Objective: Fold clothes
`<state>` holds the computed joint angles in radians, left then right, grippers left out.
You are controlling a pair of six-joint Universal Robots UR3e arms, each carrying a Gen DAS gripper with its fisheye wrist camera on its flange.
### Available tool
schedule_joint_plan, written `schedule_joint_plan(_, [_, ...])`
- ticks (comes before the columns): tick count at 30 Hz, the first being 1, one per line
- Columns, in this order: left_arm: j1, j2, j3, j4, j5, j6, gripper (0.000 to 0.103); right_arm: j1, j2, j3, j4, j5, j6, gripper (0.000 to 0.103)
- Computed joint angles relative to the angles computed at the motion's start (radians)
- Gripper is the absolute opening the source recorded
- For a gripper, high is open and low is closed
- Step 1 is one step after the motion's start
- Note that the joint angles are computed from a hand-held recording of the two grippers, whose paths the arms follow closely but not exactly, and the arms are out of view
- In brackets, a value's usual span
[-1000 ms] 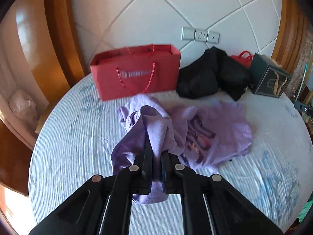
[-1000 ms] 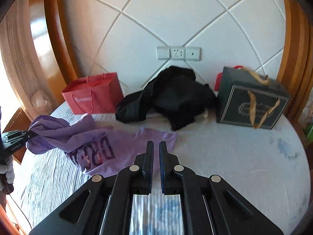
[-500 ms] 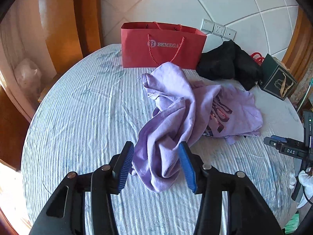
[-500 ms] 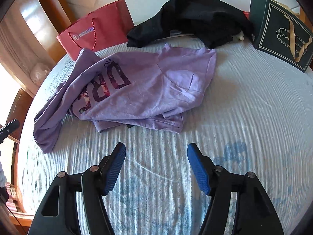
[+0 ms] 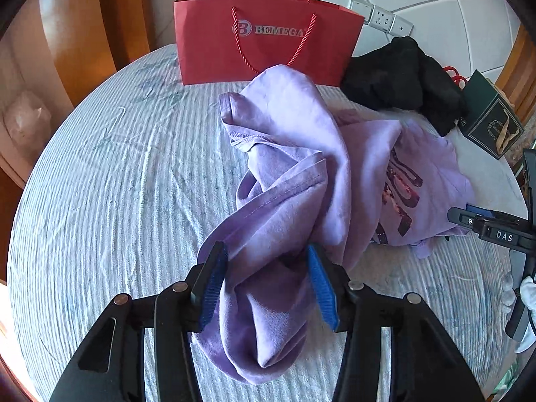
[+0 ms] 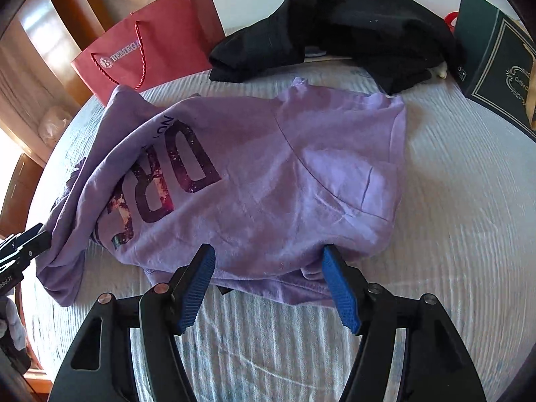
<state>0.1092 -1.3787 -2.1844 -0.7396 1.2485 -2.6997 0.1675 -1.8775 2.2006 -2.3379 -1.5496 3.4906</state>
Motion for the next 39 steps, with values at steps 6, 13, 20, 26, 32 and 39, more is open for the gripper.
schedule_joint_plan(6, [-0.048, -0.113, -0.011, 0.092, 0.078, -0.082, 0.05, -0.005, 0.104, 0.014, -0.131, 0.04, -0.038, 0.098])
schedule_joint_plan(13, [-0.057, -0.141, -0.033, 0.144, 0.094, -0.094, 0.051, 0.09, 0.214, -0.091, -0.076, -0.058, -0.033, 0.103])
schedule_joint_plan(20, [-0.043, -0.13, -0.038, 0.133, 0.079, -0.084, 0.052, 0.138, 0.264, -0.128, -0.078, -0.135, 0.021, 0.103])
schedule_joint_plan(26, [-0.043, -0.121, -0.042, 0.125, 0.075, -0.092, 0.053, 0.132, 0.28, -0.175, -0.015, -0.127, 0.026, 0.103])
schedule_joint_plan(32, [-0.046, -0.118, -0.045, 0.122, 0.078, -0.093, 0.053, 0.156, 0.253, -0.095, -0.132, -0.162, 0.04, 0.103])
schedule_joint_plan(39, [-0.045, -0.124, -0.052, 0.129, 0.074, -0.095, 0.055, 0.15, 0.272, -0.12, -0.121, -0.163, 0.031, 0.103])
